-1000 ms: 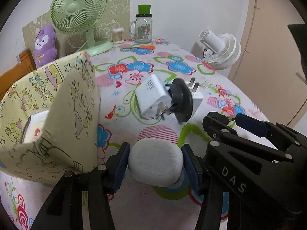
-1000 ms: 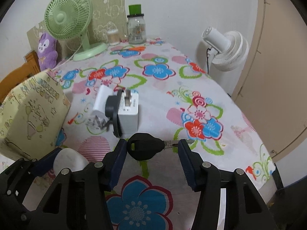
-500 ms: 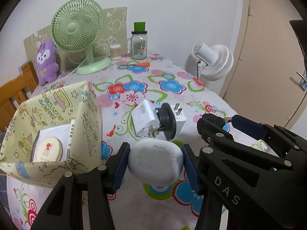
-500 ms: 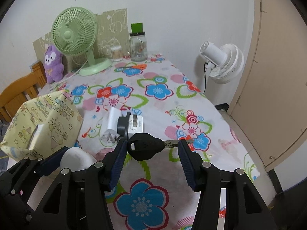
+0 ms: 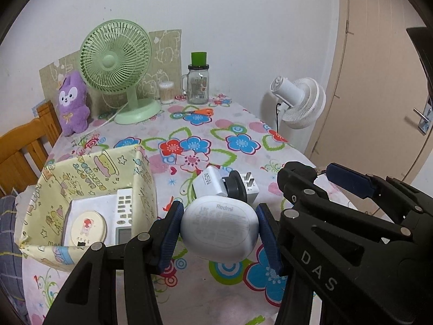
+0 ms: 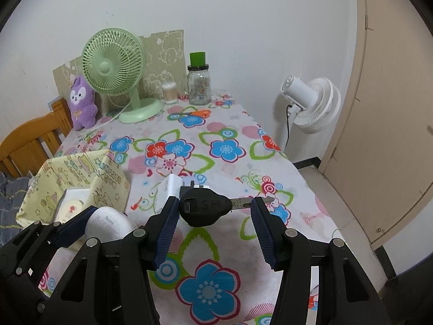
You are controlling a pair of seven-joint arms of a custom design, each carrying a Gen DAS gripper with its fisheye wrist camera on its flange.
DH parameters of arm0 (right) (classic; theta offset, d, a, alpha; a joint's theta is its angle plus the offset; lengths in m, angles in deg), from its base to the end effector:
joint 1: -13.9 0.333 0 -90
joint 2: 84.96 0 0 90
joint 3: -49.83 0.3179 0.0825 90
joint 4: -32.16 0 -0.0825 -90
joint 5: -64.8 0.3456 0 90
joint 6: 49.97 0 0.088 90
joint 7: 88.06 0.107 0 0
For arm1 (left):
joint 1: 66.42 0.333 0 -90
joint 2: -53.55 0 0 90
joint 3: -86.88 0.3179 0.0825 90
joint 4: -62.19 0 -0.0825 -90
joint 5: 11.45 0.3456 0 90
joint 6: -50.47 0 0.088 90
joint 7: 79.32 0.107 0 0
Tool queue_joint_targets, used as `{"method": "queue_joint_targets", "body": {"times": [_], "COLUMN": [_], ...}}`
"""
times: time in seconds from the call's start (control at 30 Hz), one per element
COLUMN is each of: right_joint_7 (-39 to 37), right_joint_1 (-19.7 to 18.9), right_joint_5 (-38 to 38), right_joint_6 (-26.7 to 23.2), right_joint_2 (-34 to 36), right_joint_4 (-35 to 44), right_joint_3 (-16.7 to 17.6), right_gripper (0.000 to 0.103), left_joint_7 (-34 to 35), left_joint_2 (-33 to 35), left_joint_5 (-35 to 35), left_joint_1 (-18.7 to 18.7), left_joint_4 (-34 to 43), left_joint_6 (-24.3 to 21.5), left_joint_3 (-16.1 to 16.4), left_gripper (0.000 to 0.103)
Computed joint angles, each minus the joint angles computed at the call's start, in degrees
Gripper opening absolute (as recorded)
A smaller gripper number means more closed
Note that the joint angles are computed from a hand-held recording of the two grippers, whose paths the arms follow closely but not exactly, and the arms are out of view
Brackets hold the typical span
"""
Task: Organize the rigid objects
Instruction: 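Carry the stone with the left tool while the right tool carries the key over the box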
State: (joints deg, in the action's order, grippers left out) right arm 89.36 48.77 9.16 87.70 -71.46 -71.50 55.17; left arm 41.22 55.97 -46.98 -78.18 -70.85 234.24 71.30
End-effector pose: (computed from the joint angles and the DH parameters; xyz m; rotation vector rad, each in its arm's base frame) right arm 0.4807 0.3928 0.4723 -1.5648 1.9201 -0.7834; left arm 0.4903 -0.1899 0.4410 -1.4409 2.1020 -0.9698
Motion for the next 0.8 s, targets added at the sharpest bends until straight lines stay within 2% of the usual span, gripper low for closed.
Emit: {"method": "queue_joint_targets", "body": {"times": [0.3,0.57,0.73,0.8], "right_joint_7": [-1.2,-2.4,-3.5,-3.9], "right_joint_1": [0.9,1.6,2.4,2.7], "right_joint_5": [-0.4,-0.3,0.0,0.2], "right_joint_6": [-2.4,-2.8,-3.3,-3.3], "right_joint_2": [0.0,0.9,2.3,2.9], "right_joint_4": [2.5,5.2,7.8,8.9], "right_joint_3": [0.4,0.3,0.0,-0.2], "right_gripper": [0.057,0.057,0.057,0.057], "left_joint_7": [5.4,7.3,7.0,4.4], "left_joint_2": [-1.4,-2.6,-3.1,-3.1], "left_joint_5": [-5.5,-7.0,-6.4,-3.6], "left_joint_1": [-0.3,-1.2,-1.2,-0.8], "left_joint_4": [0.9,1.0,1.1,0.9], "left_joint_6": [-0.6,-0.9,-1.1,-1.0], "left_joint_3": [0.6,2.3,3.4,3.8], "left_gripper": [0.057,0.057,0.057,0.057]}}
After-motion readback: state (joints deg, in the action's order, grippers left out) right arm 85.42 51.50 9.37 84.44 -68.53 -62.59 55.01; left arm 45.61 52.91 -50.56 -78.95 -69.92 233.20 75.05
